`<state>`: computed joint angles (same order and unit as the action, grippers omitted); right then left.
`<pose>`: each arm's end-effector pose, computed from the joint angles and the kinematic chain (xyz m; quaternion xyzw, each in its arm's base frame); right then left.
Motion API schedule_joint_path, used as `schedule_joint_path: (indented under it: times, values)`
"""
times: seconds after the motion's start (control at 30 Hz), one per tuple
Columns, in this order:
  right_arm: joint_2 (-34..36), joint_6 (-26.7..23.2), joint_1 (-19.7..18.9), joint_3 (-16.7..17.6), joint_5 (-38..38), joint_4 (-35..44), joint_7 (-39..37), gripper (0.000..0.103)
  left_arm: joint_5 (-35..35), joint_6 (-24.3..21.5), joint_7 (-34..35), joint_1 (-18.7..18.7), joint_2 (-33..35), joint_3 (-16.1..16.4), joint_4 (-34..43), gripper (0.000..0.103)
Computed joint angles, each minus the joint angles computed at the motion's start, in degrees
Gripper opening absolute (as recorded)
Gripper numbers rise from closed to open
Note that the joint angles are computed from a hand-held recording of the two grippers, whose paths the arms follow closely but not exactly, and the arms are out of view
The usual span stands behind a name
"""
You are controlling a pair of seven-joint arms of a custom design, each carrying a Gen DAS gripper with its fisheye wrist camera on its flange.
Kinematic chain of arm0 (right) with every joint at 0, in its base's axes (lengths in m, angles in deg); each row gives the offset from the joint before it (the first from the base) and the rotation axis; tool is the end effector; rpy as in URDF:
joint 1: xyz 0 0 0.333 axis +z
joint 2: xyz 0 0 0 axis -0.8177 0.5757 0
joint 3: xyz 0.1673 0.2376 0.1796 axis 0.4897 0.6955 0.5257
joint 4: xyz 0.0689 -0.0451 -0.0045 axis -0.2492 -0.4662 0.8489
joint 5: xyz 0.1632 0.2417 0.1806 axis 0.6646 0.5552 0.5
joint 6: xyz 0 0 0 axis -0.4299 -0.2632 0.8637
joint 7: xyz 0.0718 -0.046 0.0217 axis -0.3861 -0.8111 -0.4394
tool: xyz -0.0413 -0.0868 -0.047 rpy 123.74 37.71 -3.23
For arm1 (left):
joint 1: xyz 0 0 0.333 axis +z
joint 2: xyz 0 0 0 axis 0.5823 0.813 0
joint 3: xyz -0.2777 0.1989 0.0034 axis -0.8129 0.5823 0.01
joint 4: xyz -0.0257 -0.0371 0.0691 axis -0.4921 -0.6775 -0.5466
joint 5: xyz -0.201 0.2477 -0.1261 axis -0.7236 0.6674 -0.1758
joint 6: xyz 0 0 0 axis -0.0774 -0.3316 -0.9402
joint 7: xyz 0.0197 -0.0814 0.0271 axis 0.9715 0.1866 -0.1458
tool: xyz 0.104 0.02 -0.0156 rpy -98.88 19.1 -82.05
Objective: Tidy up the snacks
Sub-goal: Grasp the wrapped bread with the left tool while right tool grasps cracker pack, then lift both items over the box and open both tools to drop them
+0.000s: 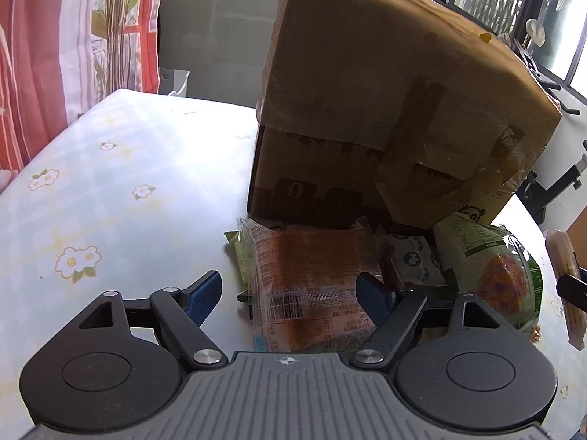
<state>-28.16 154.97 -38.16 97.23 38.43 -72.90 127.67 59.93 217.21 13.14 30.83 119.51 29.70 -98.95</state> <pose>0.6599 0.2670 0.5365 -0.7107 0.4790 -0.2228 0.4645 0.7059 -0.1084 0.4977 -0.7327 0.5579 -0.3103 0.2360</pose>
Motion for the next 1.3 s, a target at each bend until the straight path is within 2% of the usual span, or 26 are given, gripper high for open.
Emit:
schedule_joint_path:
  times: [0.1,0.2,0.3,0.37,0.47,0.6,0.67,0.83,1.1,1.2,1.27,1.3]
  values:
    - [-0.23,-0.74,-0.03,-0.19,0.19,-0.46,0.22,0.049,-2.06,-1.58,3.0,1.22,2.17,-2.11,2.44,0.082]
    - [-0.35,-1.32,0.55,-1.17,0.26,-0.79,1.39,0.049,-5.42,-0.66,6.63,3.02,3.28,-5.04,2.63,0.083]
    - [-0.45,-1.88,0.6,-1.52,0.26,-0.96,2.15,0.049,-5.29,1.32,7.17,1.96,2.94,-3.83,1.41,0.079]
    - [-0.7,-1.95,0.48,-1.48,0.32,-1.33,2.36,0.049,-4.82,3.65,6.62,1.48,1.88,-2.79,-0.36,0.064]
    - [-0.79,-2.09,0.17,-1.09,0.48,-1.39,2.3,0.049,-5.21,5.94,6.12,1.79,-0.32,-2.63,-3.13,0.052]
    - [-0.64,-1.86,-0.43,-0.24,0.9,-1.18,1.51,0.049,-2.61,8.23,3.55,0.08,-3.94,0.1,-7.66,0.047]
    - [-0.61,-1.75,-0.61,0.05,1.17,-1.04,1.27,0.049,-2.65,9.57,2.78,0.77,-5.4,-0.11,-9.31,0.045]
    - [-0.88,-0.61,-1.47,1.41,2.16,-1.29,-0.16,0.049,1.2,13.61,-1.73,-1.0,-8.85,3.44,-12.46,0.045]
    - [-0.96,0.86,-2.73,3.51,3.36,-0.6,-2.59,0.049,8.86,17.46,-8.83,-4.62,-10.66,9.07,-11.43,0.044]
    - [-0.56,0.66,-4.41,5.84,4.45,1.14,-4.68,0.049,12.9,20.0,-14.25,-7.59,-10.89,13.35,-10.34,0.043]
    - [0.2,0.78,-4.68,6.27,5.0,3.53,-5.49,0.049,16.32,21.24,-18.81,-10.98,-10.27,18.08,-8.02,0.043]
    - [0.65,0.82,-4.73,6.37,5.24,4.86,-5.72,0.049,17.55,21.87,-20.37,-11.7,-9.93,19.4,-6.93,0.043]
